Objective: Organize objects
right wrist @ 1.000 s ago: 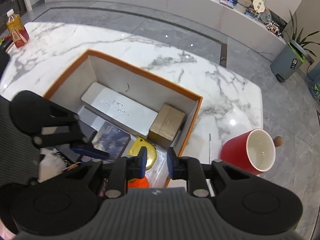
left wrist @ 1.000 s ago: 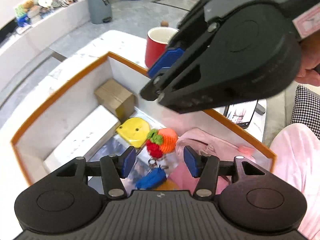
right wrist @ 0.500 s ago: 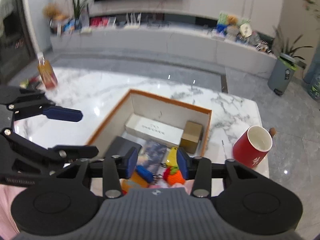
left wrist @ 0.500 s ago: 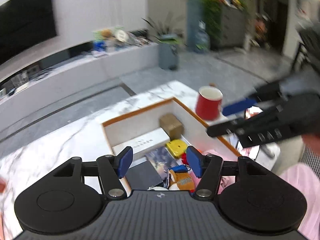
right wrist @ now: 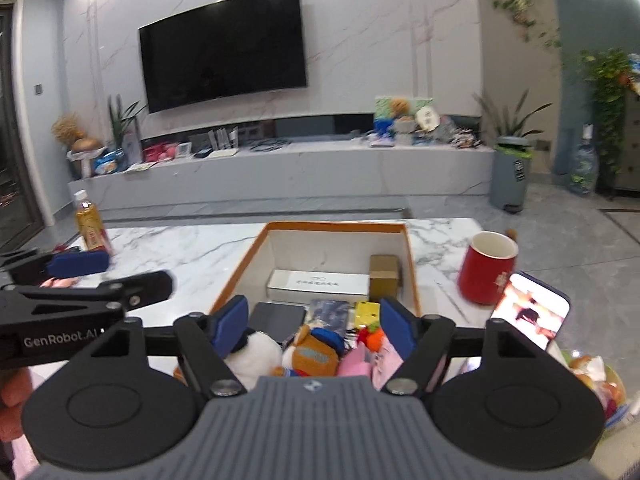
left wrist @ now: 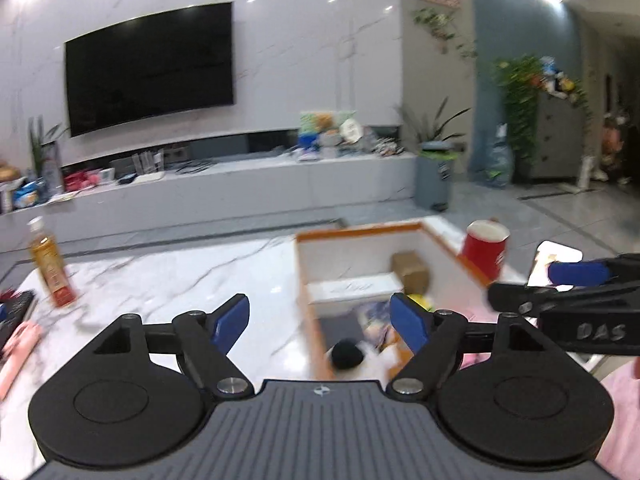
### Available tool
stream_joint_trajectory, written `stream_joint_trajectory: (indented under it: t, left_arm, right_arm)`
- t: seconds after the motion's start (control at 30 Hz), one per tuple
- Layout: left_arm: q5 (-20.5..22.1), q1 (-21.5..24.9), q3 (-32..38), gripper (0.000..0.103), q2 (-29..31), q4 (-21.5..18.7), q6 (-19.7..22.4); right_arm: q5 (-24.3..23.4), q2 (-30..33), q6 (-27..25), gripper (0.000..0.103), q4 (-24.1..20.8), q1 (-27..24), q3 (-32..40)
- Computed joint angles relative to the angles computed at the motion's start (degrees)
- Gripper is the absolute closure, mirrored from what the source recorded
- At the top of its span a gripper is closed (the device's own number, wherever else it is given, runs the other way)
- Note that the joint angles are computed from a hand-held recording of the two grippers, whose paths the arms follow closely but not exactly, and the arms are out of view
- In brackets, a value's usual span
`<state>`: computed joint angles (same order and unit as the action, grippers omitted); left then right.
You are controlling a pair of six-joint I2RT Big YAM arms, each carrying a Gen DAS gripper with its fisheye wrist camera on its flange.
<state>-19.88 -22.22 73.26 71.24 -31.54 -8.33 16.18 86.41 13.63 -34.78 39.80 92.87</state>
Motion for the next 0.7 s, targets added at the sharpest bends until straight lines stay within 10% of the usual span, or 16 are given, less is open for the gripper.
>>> stream_joint_trajectory:
  t: [0.7]
  left_arm:
    - [0.67, 0.61, -2.13, 0.011, 2.22, -4.16, -4.09]
  right_arm:
    - [2.55, 2.28, 6.51, 0.026, -1.81, 1.51, -3.54]
